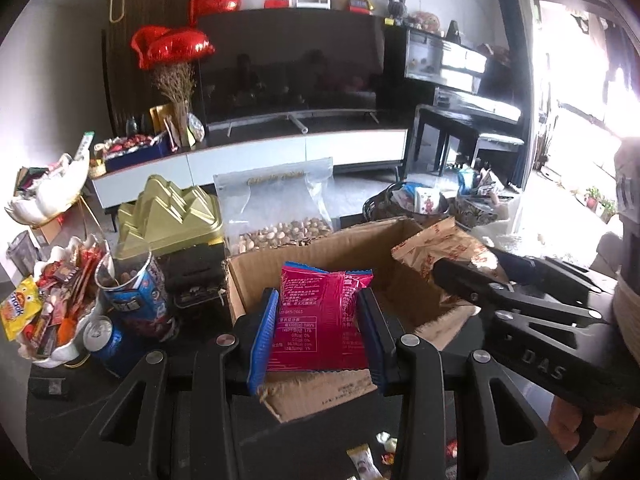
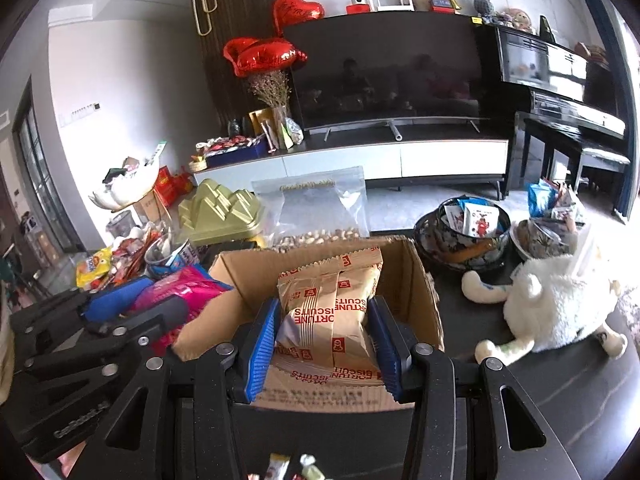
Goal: Organize snacks
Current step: 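Open the left gripper over the box while the right gripper releases the biscuit bag inside, then move both grippers back to the snack pile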
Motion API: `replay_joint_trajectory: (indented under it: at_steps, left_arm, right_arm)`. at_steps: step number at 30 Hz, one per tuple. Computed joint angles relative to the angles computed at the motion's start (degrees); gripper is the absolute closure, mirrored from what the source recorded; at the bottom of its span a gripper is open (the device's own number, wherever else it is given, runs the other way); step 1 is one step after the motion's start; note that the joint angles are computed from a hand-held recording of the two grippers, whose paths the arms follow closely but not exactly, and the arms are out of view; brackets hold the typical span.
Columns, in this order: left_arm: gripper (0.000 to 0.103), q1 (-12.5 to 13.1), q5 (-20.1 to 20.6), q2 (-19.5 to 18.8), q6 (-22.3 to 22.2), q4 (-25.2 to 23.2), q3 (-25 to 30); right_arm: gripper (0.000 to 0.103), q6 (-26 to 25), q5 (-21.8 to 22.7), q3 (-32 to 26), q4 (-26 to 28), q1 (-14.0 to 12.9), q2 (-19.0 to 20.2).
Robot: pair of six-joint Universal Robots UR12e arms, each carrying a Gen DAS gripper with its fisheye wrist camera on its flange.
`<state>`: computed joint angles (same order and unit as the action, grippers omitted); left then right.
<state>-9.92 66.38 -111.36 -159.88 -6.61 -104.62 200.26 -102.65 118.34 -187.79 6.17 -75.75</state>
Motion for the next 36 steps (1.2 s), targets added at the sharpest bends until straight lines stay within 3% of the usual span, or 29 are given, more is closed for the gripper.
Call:
replay_joint_trajectory:
  at_steps: [6, 7, 8, 9, 10, 14, 18, 21, 29, 36]
  left_arm:
    - [0.062, -1.13, 2.44, -2.57, -0.48, -2.10, 3.27]
    - [0.057, -1.21, 2.95, -2.69, -0.55, -1.92, 3.36]
    - [0.053, -1.21, 3.78, -2.69, -0.92, -1.30, 3.21]
    - [0.043, -1.17, 4.23, -2.55, -1.32, -0.80, 2.95]
    - [0.036, -1.01, 4.18, -2.48, -1.84, -0.29, 2.81]
    - [0.032, -0.43, 5.38, -0.90, -2.82, 1.76, 0.72]
    - [0.020, -0.09, 7.43, 0.84, -3.46, 5.91, -2.06]
    - [0.019, 0.34, 7.64, 2.30, -2.89, 7.93, -4.13]
    - [0.016, 1.92, 5.47, 6.03, -1.69, 8.54, -8.88]
    - [0.016, 2.88, 4.76, 8.65, -0.41, 8.71, -12.76]
  right_arm:
    - [0.053, -1.38, 2.04, -1.71, 1.18, -1.17, 1.36]
    - [0.049, -1.73, 2.42, -1.94, 1.80, -1.35, 1.41]
    - [0.035, -1.77, 2.23, -2.08, 2.23, -1.38, 1.45]
    - [0.030, -1.55, 1.53, -2.09, 2.12, -1.24, 1.50]
    - [0.030, -1.06, 0.03, -1.84, 1.54, -0.96, 1.51]
    - [0.030, -0.15, -1.12, -1.22, 3.16, -0.64, 0.68]
    - [0.031, -0.11, -3.06, 0.30, 3.24, 0.31, -0.49]
    - [0.031, 0.19, -3.31, 1.41, 3.43, 1.02, -1.51]
    - [0.030, 1.50, -2.69, 4.24, 3.97, 2.74, -4.19]
    - [0.031, 4.61, -4.78, 6.43, 4.02, 4.59, -5.63]
